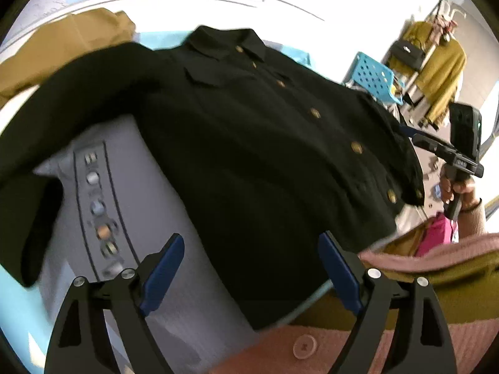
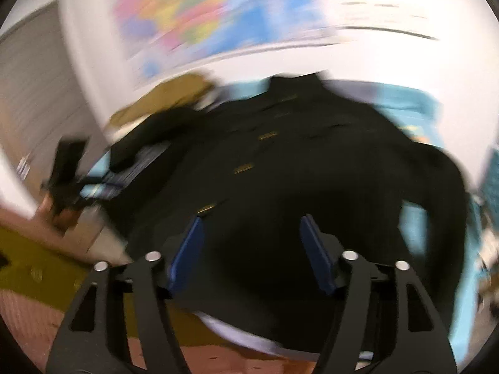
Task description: Fold large clothes
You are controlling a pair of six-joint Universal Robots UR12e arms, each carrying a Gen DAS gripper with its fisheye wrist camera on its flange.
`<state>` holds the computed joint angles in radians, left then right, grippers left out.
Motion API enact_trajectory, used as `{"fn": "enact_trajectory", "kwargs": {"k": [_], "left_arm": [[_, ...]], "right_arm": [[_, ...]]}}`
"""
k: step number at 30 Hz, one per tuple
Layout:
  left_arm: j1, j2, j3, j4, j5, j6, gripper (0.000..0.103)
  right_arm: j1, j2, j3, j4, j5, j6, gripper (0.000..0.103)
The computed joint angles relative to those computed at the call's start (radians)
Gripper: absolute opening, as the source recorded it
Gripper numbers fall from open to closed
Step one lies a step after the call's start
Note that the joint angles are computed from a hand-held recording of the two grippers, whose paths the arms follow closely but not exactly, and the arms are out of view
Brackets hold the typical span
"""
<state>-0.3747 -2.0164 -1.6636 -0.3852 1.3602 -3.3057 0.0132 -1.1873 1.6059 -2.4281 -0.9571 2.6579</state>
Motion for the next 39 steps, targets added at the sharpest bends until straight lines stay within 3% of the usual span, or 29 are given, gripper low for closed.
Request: {"fn": "enact_trajectory", "kwargs": {"k": [2,3,5,6,7,8,9,10,12,14,16,19,21,23,25,27,28,30,32,35,37,39], "left_arm": [[-0.006,-0.001,-0.004,-0.002,-0.013,0.007,0.084],[-0.007,-0.003,-0.006,0.0,-0.033,0.006,0.085],[-0.016,-0.013,0.001,-0.013,-0.043,0.003,0.083],[-0.028,-0.016,0.007,-0.006,-0.008,0.011,0.073],[-0.03,-0.018,0.013,-0.014,-0.004,0.01,0.05],[-0.032,-0.02,0.019,-0.021,0.008,-0.001,0.038],[-0.031,-0.02,0.029,-0.035,0.022,-0.029,0.016],[-0.025,-0.018,0.032,-0.038,0.017,-0.054,0.008],[-0.01,-0.006,0.017,0.038,-0.025,-0.104,0.007],[-0.005,0.004,0.008,0.106,-0.029,-0.124,0.007],[-0.002,0.011,0.009,0.135,-0.034,-0.136,0.009],[-0.016,0.014,0.021,0.063,0.055,-0.101,0.013],[-0.01,0.008,0.027,-0.019,0.039,-0.116,0.014],[-0.009,0.004,0.026,-0.072,0.047,-0.109,0.017],[-0.008,0.004,0.018,-0.089,0.063,-0.101,0.029],[-0.003,0.013,-0.002,-0.052,0.052,-0.103,0.036],[-0.004,0.023,-0.017,-0.009,0.074,-0.108,0.046],[-0.003,0.035,-0.04,0.059,0.103,-0.108,0.06],[-0.002,0.05,-0.06,0.118,0.139,-0.103,0.068],[-0.008,0.057,-0.059,0.148,0.177,-0.076,0.07],[-0.012,0.05,-0.041,0.15,0.186,-0.06,0.071],[-0.016,0.036,-0.018,0.148,0.173,-0.042,0.072]], "right_arm": [[0.03,0.004,-0.01,0.1,0.02,-0.135,0.073],[0.041,0.007,-0.014,0.135,0.02,-0.182,0.08],[0.067,0.017,-0.018,0.167,-0.011,-0.23,0.079],[0.076,0.028,-0.027,0.177,-0.025,-0.222,0.069],[0.082,0.042,-0.044,0.197,-0.038,-0.204,0.048],[0.084,0.059,-0.064,0.206,-0.048,-0.176,0.035],[0.08,0.069,-0.08,0.226,-0.016,-0.171,0.005],[0.068,0.078,-0.091,0.226,0.048,-0.148,0.007],[0.053,0.088,-0.104,0.142,0.113,-0.053,0.007],[0.049,0.096,-0.11,0.047,0.139,0.017,0.007],[0.048,0.106,-0.117,0.021,0.149,0.049,0.007],[0.06,0.122,-0.143,0.153,0.116,-0.021,0.008],[0.067,0.124,-0.138,0.216,0.078,-0.047,0.009],[0.067,0.116,-0.119,0.227,0.061,-0.051,0.018],[0.053,0.106,-0.111,0.274,0.096,-0.08,0.039],[0.036,0.084,-0.089,0.218,0.112,-0.064,0.051],[0.022,0.067,-0.065,0.137,0.104,-0.018,0.058],[-0.016,0.049,-0.033,-0.003,0.116,0.096,0.06],[-0.048,0.029,-0.001,-0.145,0.024,0.239,0.065],[-0.071,0.011,0.025,-0.252,-0.206,0.356,0.081],[-0.078,0.008,0.031,-0.255,-0.335,0.376,0.088],[-0.088,0.011,0.028,-0.204,-0.35,0.376,0.088]]}}
